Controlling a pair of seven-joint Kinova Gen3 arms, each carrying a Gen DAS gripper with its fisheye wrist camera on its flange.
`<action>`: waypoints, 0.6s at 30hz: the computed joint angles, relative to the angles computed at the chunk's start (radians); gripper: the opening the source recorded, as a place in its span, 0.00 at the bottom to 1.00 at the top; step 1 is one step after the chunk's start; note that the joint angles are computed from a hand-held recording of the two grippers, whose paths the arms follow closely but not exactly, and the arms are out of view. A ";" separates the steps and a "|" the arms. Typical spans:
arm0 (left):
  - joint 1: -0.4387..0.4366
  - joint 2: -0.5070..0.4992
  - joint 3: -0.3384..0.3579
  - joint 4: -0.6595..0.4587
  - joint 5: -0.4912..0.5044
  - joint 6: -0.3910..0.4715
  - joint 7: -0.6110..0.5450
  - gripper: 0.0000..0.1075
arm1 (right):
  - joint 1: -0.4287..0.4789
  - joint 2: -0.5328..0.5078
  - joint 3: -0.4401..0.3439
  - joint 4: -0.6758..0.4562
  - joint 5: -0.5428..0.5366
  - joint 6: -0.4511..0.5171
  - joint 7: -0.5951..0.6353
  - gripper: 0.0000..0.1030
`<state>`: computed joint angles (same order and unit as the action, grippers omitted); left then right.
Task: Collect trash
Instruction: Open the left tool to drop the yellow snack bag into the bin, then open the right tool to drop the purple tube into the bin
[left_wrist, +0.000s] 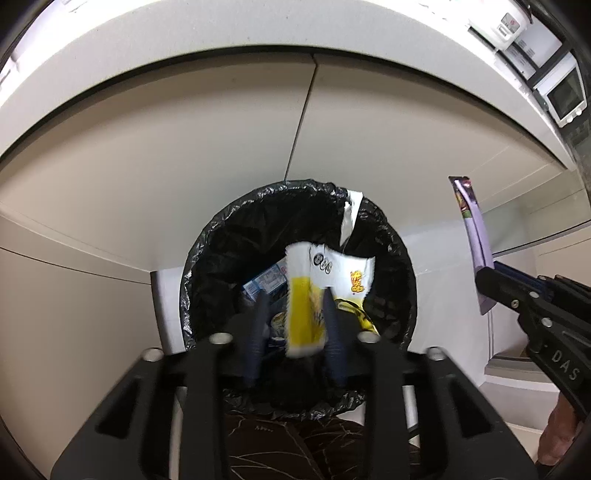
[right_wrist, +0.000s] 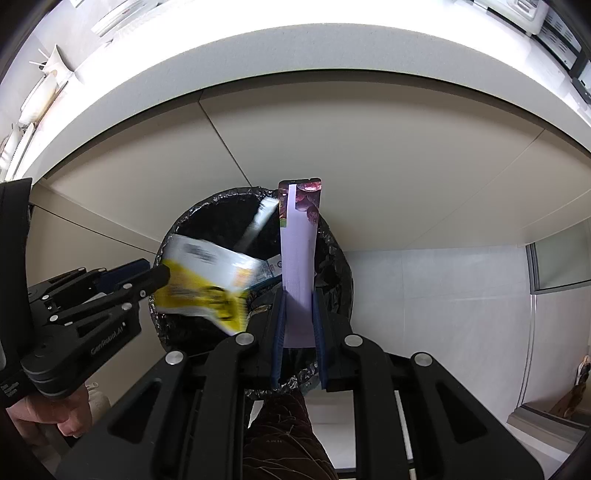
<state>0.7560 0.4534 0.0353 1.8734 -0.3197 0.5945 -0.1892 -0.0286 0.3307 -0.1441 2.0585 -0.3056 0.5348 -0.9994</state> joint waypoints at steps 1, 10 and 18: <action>0.004 -0.001 -0.004 -0.001 -0.003 0.003 0.007 0.46 | 0.002 0.002 -0.001 -0.003 -0.002 0.004 0.001 0.13; 0.037 -0.050 -0.034 0.031 -0.062 0.010 0.115 0.80 | -0.010 0.015 -0.005 -0.022 -0.005 0.018 0.007 0.13; 0.023 -0.101 -0.012 0.068 -0.124 0.023 0.213 0.90 | -0.051 0.034 -0.013 -0.039 0.017 0.020 -0.018 0.13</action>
